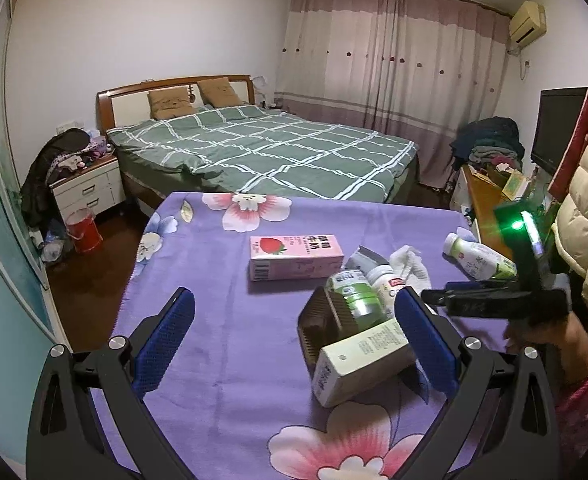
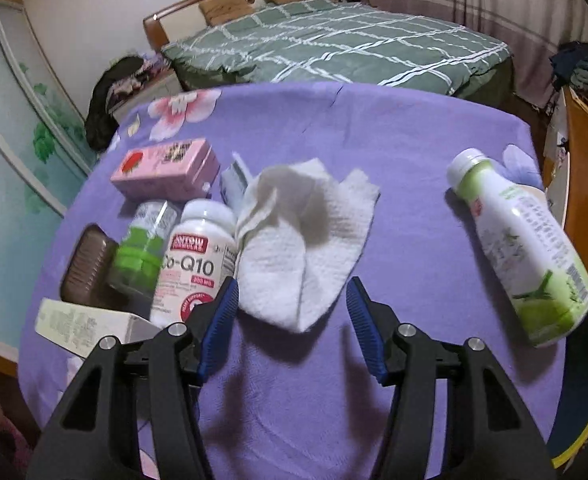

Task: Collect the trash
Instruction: 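Grasp the white tissue with the right gripper, then carry the tissue over the bin and open the right gripper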

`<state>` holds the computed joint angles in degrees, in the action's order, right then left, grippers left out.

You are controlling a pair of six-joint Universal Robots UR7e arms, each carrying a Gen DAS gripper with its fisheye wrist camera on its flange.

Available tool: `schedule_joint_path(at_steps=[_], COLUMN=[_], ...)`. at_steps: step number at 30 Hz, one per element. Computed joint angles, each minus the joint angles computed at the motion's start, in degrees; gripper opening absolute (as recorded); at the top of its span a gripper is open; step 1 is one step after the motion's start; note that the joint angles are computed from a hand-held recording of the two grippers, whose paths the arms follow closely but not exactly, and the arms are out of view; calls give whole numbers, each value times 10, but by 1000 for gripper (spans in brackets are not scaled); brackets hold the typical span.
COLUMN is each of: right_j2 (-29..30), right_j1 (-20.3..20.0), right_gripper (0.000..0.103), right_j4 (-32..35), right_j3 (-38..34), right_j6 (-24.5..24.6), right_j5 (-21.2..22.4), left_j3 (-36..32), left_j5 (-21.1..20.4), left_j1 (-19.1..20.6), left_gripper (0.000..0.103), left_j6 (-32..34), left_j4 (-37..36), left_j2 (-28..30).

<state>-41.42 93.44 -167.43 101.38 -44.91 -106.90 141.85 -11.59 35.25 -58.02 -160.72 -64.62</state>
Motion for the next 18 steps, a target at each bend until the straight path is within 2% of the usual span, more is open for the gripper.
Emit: schedule_joint_path(at_steps=[2,4,5,14,18], right_j2=[1,-5,-11,-72,-110], right_j1=[-1,-2,-2,9,3], right_gripper=[36,15,9,7,7], right_j4=[3,8,12,-25,47], right_j3=[3,9,13,45,35], right_j6=[-5,-14,-19,-36,-18], right_j5=[1,11,17,74,141], left_j3=[-3,-3,-3,-1,-3], left_j5=[2,3,3,-2,-6], left_j1=[-2,-3,-3,-6,-6], left_gripper=[98,98,98,98,98], left_j6=[-12,-16,-17,-26,-19], left_j4=[21,25,25,23,14], left_j2=[-2,-2,-1,-2,3])
